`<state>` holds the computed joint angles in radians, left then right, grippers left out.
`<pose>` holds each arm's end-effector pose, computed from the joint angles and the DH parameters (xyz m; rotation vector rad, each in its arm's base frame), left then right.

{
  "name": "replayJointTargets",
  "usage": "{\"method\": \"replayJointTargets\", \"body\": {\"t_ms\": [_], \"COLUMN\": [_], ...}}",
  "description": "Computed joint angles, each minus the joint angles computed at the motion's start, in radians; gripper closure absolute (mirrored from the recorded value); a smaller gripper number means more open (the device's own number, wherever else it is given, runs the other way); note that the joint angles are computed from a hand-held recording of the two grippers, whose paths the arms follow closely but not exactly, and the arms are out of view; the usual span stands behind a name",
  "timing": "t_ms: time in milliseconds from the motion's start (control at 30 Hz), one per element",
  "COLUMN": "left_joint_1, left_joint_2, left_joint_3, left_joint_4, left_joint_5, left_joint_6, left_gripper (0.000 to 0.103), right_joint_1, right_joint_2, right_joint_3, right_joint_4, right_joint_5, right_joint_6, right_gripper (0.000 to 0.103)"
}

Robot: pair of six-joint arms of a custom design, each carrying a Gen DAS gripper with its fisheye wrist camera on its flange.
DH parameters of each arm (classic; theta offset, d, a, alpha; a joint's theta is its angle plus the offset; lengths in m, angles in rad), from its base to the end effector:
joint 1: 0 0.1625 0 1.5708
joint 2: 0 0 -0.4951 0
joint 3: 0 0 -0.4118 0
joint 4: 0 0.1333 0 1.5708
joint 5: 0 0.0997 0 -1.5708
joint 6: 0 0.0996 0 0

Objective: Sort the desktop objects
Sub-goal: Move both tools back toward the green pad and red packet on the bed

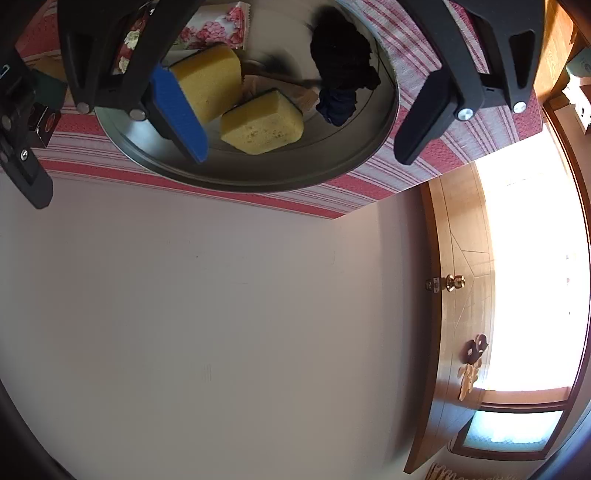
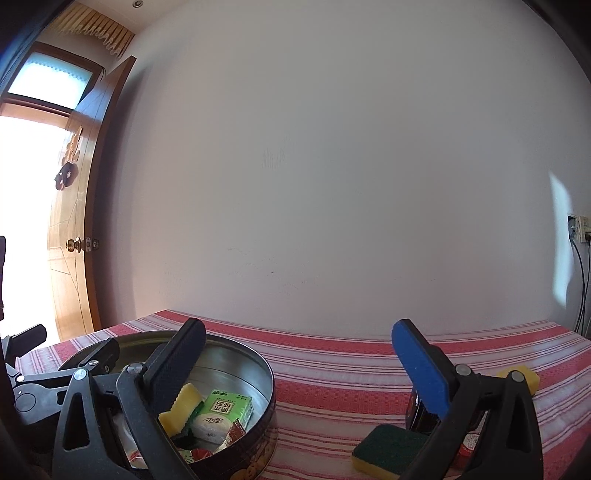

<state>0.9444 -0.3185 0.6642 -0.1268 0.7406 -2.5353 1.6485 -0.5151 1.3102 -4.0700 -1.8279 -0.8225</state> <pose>-0.3610 -0.8517 0.0661 0.5465 1.9249 -1.5213 0.1699 -0.7906 0.2240 0.5108 -1.6316 1.7212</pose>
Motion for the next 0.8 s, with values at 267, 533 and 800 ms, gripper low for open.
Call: {"method": "replayJointTargets", "body": {"t_ms": [267,533,800], "left_joint_1": [-0.015,-0.034,-0.052], "left_joint_2": [-0.004,0.007,0.036], "left_joint_3": [0.022,0.028,0.001], "left_joint_4": [0.026,0.065,0.104], "left_joint_5": [0.027,0.081,0.118], "left_joint_6": [-0.023,-0.032,-0.015], "left_gripper": [0.001,0.001,0.001], "right_joint_1": [-0.016,-0.03,-0.053], "right_joint_2": [-0.043,-0.074,-0.11], "right_joint_3": [0.071,0.114,0.152], "right_joint_4": [-0.072,-0.148,-0.235], "right_joint_5": [0.01,-0.011,-0.028], "right_joint_6": [0.048,0.006,-0.079], "right_gripper": [0.001,0.001,0.001]}}
